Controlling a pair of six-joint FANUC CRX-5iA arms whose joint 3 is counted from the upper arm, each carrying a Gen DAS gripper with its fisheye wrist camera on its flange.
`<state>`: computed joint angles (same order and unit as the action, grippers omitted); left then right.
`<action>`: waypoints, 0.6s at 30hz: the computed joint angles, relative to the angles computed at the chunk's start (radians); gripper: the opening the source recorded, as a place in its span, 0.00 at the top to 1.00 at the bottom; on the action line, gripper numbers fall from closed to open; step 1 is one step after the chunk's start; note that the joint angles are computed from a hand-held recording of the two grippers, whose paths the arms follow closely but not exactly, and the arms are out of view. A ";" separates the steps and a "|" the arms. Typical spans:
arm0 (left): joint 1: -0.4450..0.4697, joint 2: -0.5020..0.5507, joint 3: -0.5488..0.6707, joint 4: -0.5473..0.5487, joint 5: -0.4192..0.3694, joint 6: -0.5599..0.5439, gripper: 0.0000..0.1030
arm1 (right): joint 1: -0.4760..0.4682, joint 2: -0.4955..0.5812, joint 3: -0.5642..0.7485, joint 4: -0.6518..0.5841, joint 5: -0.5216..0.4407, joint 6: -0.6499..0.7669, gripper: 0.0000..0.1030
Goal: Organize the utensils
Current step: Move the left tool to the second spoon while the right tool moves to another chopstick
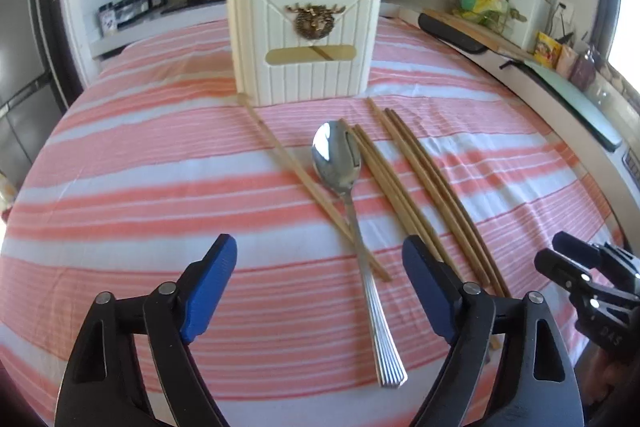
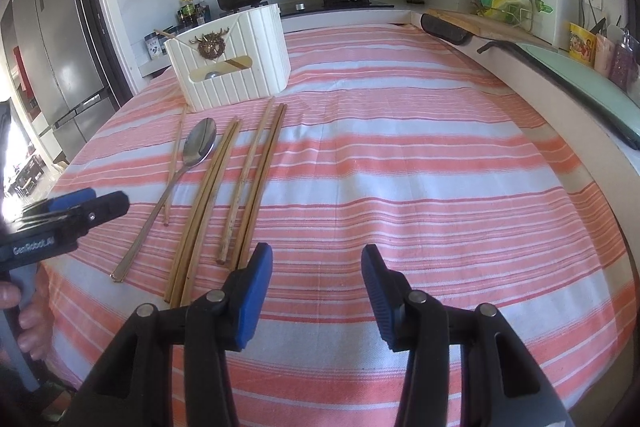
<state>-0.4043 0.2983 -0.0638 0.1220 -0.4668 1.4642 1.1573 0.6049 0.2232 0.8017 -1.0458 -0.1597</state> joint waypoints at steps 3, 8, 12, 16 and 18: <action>-0.018 0.070 0.098 -0.049 -0.059 0.020 0.39 | 0.003 -0.008 -0.005 0.007 0.002 -0.012 0.54; -0.032 0.163 0.235 -0.104 -0.177 0.062 0.59 | 0.008 -0.024 -0.024 0.019 0.008 -0.028 0.54; -0.047 0.184 0.292 -0.165 -0.234 0.095 0.60 | 0.006 -0.039 -0.043 0.021 0.015 -0.047 0.54; -0.066 0.219 0.372 -0.225 -0.300 0.117 0.62 | -0.022 -0.018 0.000 -0.020 0.030 0.032 0.54; -0.063 0.223 0.376 -0.220 -0.293 0.122 0.72 | -0.048 0.002 0.047 -0.085 0.064 0.126 0.54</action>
<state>-0.4676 0.5209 0.3123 -0.0981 -0.7595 1.5865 1.1092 0.6073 0.2701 0.7162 -0.9820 -0.0334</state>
